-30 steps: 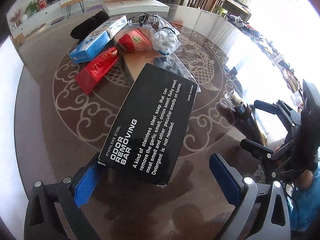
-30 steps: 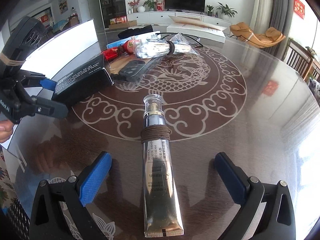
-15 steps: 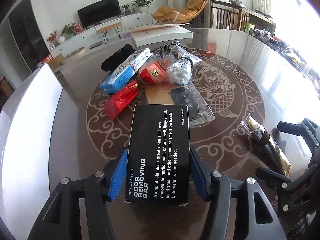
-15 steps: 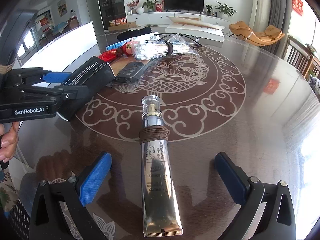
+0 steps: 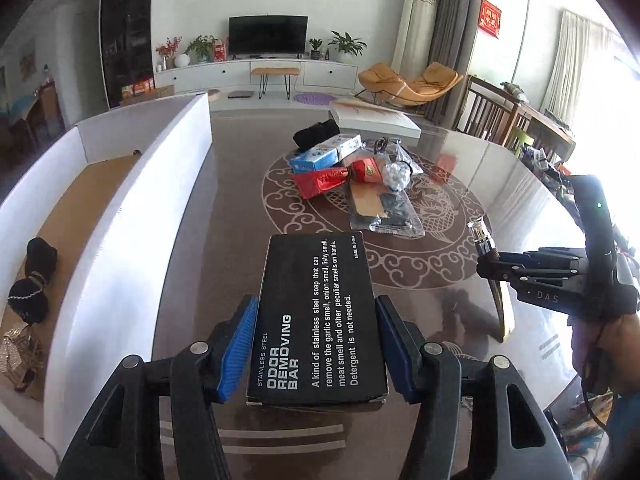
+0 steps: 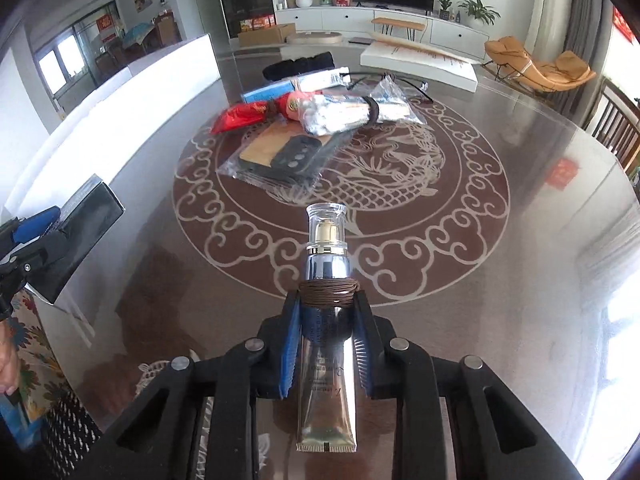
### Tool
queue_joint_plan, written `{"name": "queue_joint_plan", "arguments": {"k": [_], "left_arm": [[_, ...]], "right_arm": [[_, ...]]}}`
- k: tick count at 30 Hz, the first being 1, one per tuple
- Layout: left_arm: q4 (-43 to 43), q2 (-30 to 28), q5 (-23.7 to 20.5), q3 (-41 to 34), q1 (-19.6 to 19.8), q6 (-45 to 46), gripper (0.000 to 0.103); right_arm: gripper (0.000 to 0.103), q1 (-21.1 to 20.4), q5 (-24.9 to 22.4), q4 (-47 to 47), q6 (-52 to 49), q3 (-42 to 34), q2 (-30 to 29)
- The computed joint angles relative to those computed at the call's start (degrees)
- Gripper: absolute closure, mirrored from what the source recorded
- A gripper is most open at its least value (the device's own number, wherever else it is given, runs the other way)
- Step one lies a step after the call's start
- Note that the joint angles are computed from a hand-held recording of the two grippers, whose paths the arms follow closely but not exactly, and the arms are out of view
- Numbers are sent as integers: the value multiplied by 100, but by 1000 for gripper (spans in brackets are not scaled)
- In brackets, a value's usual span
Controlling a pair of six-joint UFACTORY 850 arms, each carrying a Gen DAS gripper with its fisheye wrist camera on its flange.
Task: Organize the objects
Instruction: 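Carry the box and tube into the white bin and release both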
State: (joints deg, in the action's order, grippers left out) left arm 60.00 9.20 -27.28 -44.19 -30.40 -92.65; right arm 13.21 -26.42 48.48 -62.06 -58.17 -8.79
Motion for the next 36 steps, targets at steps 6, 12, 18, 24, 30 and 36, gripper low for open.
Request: {"name": "queue_joint_plan", "arguments": {"k": [6, 12, 18, 24, 30, 36], "left_arm": [[143, 1243, -659, 400, 189, -186, 45], [-128, 2195, -1213, 782, 905, 355, 45], [-494, 2402, -1436, 1080, 1737, 894, 45], [-603, 2320, -1262, 1211, 2168, 1040, 45], [-459, 1879, -1336, 1123, 2237, 911, 44], [-41, 1403, -2051, 867, 2167, 414, 16]], "right_arm": [[77, 460, -586, 1947, -1399, -68, 520], [77, 1359, -1089, 2612, -1640, -596, 497], [77, 2201, -1414, 2186, -1019, -1391, -59], [77, 2696, -1335, 1324, -172, -2028, -763], [76, 2981, -1004, 534, 902, -2553, -1480], [15, 2960, -16, 1612, 301, -2210, -1249]]}}
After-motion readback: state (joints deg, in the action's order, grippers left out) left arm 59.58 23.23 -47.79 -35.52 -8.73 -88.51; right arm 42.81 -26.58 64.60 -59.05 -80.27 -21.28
